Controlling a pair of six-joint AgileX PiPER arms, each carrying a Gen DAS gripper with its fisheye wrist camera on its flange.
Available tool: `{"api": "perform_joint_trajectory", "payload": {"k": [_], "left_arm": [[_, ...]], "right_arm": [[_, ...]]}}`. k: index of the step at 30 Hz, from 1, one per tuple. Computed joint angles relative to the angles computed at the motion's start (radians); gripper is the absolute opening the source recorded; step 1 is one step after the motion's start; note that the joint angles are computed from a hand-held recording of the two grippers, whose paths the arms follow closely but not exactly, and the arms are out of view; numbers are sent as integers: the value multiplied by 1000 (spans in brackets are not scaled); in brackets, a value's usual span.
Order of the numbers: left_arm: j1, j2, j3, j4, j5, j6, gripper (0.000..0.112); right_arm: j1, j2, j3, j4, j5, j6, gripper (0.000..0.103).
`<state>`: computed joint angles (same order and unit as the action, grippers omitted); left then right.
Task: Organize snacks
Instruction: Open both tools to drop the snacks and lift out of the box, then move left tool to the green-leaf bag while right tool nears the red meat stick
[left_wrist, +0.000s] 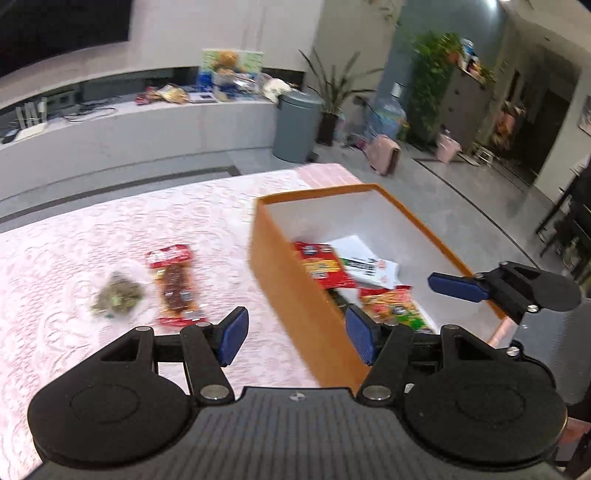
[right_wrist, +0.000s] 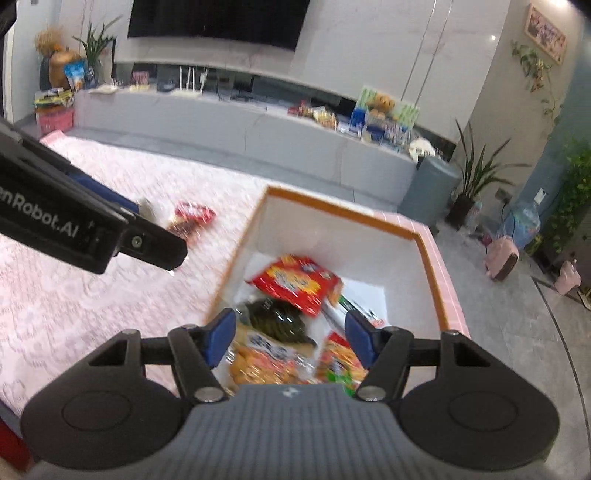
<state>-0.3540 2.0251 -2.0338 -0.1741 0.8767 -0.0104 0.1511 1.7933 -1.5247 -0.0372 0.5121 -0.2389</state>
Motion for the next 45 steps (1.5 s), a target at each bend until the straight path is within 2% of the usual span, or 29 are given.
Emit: {"api": "perform_joint_trajectory", "payload": {"k": [5,9,16,18,27,29,36,41,45], "left_arm": [[40,-103,218,27,-136,-4,71],[71,-164,354,73,-222,-24,71],[134,-209,475,74,-278,-16,71],[156,-213,494,50,-290,3,71],[251,-187,532,-89,-384,139,71],[267,-166,516,-113,-388,164,71],[306,-78,428,-170,-371,207,71],[315,-11,336,-183,-354,233,71],[320,70,223,-217,-323,288,71]], "right_arm": [[79,-27,82,-113,-110,164,64],[145,-35,138,-295,-184,373,64],[206,21,121,-288,-222,465,64],[227,48,97,-301,-213,504,64],[256,207,-92,-178,-128,427,64],[255,247,-147,-144,-104,401,59],[247,376,-325,-51,-30,309,54],[241,474,-481,-51,27,302,52],[227,586,-684,-18,121,310,50]]}}
